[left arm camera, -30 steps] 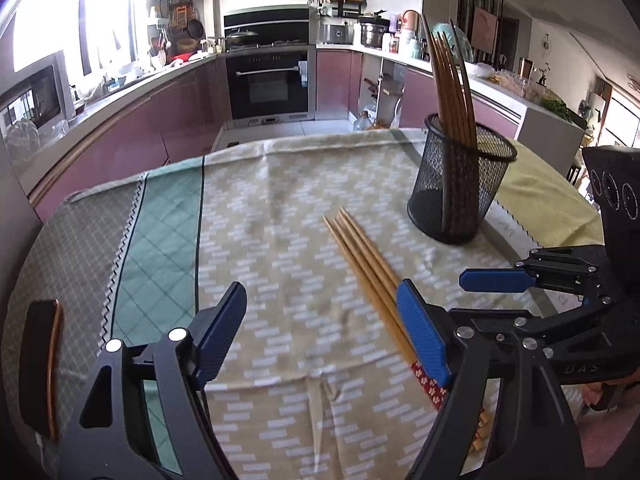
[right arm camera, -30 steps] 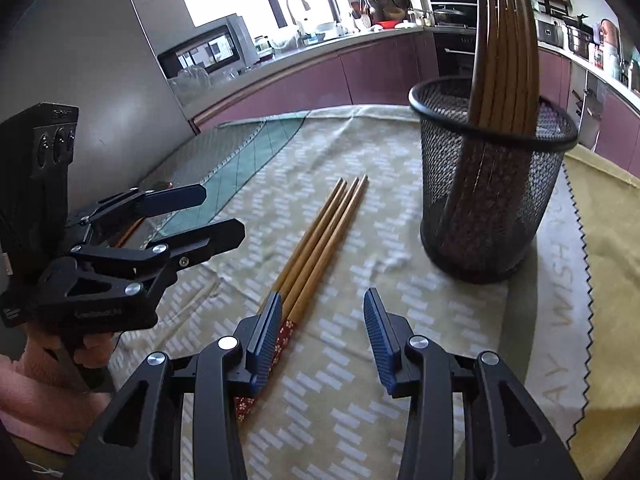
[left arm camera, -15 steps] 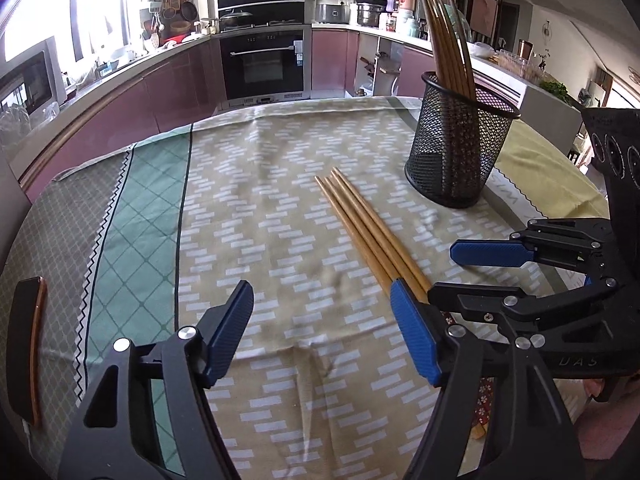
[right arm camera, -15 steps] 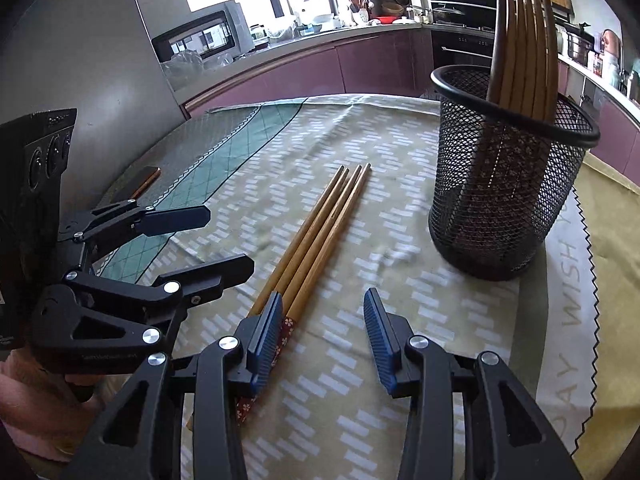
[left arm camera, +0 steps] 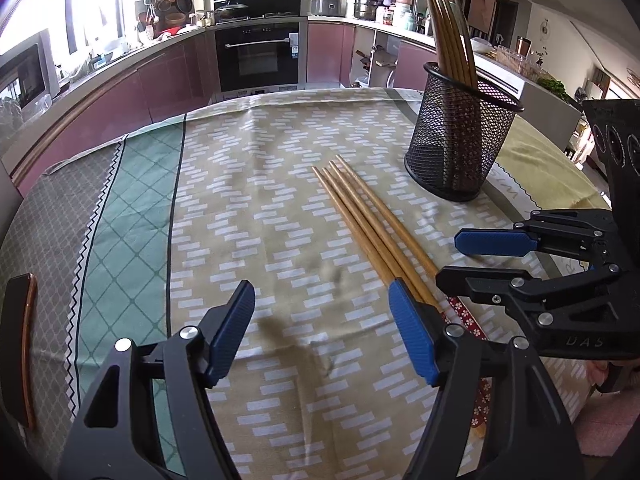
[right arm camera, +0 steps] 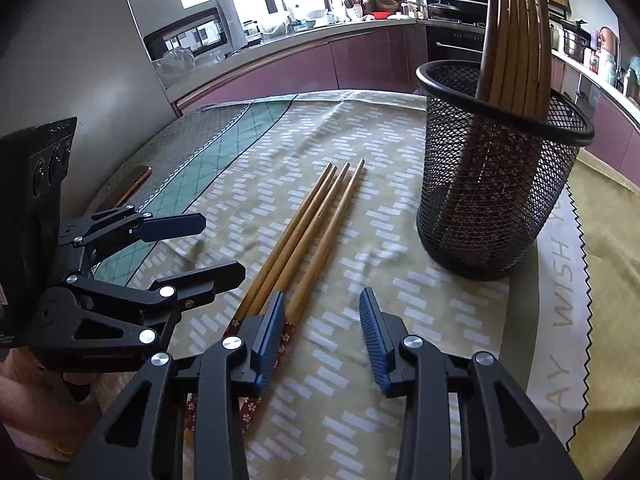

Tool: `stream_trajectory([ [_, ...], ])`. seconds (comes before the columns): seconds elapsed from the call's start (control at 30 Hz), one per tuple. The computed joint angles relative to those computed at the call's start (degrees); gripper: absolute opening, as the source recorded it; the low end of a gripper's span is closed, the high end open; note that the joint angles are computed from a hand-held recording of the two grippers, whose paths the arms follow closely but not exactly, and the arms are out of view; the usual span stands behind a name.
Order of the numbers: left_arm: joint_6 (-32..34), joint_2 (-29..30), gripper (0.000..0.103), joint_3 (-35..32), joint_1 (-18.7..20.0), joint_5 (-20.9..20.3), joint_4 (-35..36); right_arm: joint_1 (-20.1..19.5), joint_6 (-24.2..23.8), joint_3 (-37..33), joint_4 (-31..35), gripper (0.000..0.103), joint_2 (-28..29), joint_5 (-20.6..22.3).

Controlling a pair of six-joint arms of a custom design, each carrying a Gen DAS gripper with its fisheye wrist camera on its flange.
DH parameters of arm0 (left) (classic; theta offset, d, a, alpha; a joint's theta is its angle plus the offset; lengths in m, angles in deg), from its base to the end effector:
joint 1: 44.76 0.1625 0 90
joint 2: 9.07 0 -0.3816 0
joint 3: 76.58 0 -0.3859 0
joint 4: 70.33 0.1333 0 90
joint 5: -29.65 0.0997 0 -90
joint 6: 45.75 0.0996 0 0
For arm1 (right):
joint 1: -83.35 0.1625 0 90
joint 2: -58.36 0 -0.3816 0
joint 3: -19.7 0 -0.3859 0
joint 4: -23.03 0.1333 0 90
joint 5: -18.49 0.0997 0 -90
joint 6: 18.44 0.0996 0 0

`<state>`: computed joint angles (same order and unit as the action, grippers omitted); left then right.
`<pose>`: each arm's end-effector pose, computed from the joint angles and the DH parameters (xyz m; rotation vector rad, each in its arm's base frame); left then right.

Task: Organize utensils
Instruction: 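Move the open right gripper back over the remaining chopsticks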

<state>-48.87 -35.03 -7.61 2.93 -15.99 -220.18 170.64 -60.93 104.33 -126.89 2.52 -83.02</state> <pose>-0.3489 -0.6848 0.0270 0.6799 2.3492 -0.7176 0.0808 -0.6929 0.2604 0.8445 -2.5563 0.5878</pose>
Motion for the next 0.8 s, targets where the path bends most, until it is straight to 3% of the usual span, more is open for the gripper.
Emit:
stream_trajectory([
  [0.47, 0.4, 2.7, 0.067, -4.7, 0.3, -1.5, 4.3, -0.6, 1.4, -1.3, 2.9, 0.036, 0.0, 1.8],
  [0.8, 1.3, 2.4, 0.056, -4.4, 0.4, -2.6, 4.8, -0.3, 0.7, -1.5, 2.1, 0.036, 0.4, 0.9],
])
